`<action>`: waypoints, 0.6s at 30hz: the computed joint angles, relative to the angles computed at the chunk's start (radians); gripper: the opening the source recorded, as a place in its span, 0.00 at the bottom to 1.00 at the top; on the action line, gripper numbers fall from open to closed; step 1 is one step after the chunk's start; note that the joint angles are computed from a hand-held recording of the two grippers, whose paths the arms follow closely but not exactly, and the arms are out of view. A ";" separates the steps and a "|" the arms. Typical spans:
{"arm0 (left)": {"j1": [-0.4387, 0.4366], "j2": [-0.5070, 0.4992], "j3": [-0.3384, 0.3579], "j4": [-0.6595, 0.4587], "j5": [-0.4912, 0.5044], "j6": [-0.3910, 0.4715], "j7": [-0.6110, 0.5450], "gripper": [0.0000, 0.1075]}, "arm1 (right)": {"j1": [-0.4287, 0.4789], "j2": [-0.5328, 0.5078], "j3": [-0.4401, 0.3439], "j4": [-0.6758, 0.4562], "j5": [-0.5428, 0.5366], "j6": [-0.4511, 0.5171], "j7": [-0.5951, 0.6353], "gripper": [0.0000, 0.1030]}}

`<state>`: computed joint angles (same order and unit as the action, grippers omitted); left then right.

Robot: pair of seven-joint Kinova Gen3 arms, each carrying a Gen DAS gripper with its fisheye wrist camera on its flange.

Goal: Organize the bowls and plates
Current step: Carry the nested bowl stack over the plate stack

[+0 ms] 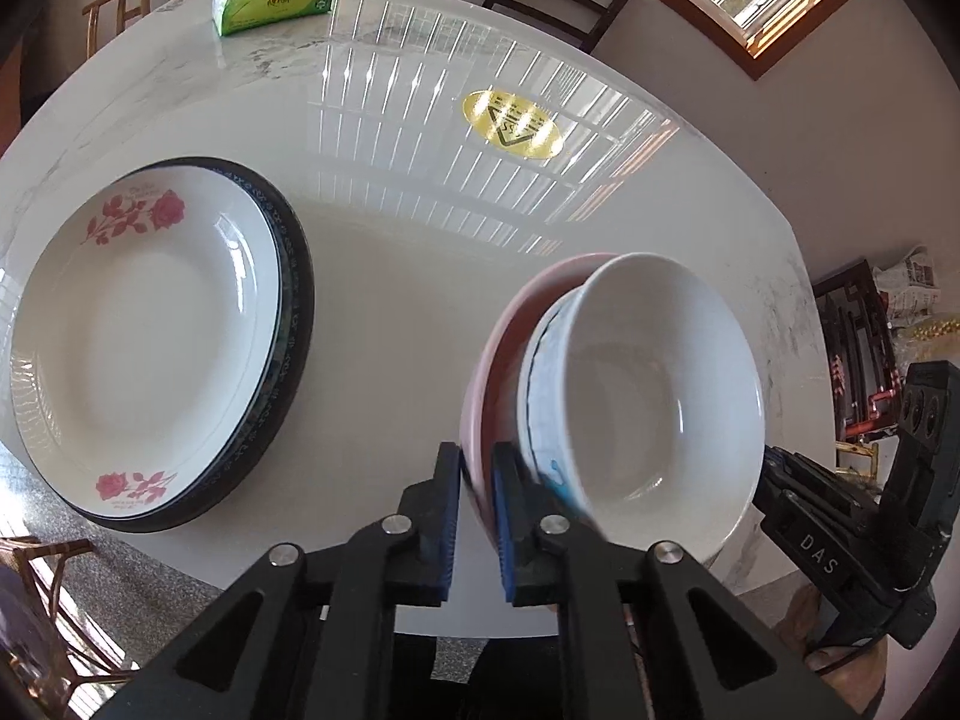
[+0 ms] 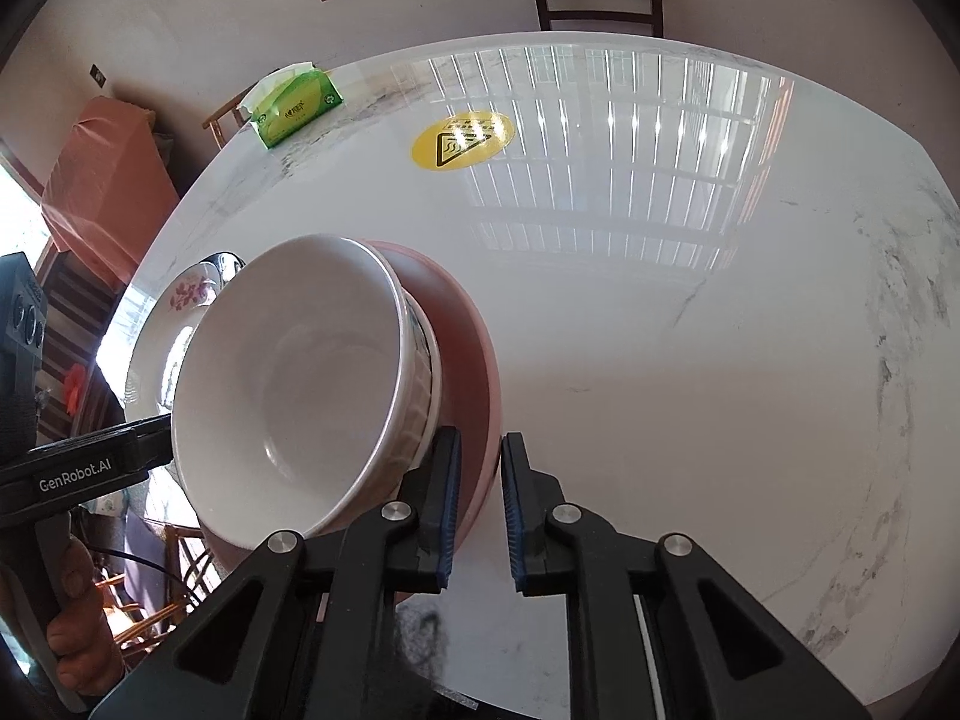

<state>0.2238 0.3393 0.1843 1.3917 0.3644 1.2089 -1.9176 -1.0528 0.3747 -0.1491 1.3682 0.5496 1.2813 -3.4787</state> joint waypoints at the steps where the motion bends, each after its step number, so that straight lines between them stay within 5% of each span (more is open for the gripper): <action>1: 0.017 -0.018 -0.001 0.020 -0.024 -0.032 0.012 0.08 | 0.000 -0.003 0.000 0.005 0.003 -0.007 -0.004 0.13; 18: -0.001 -0.091 -0.004 0.088 0.017 -0.113 0.006 0.08 | -0.016 -0.038 -0.015 0.068 0.062 -0.079 -0.135 0.13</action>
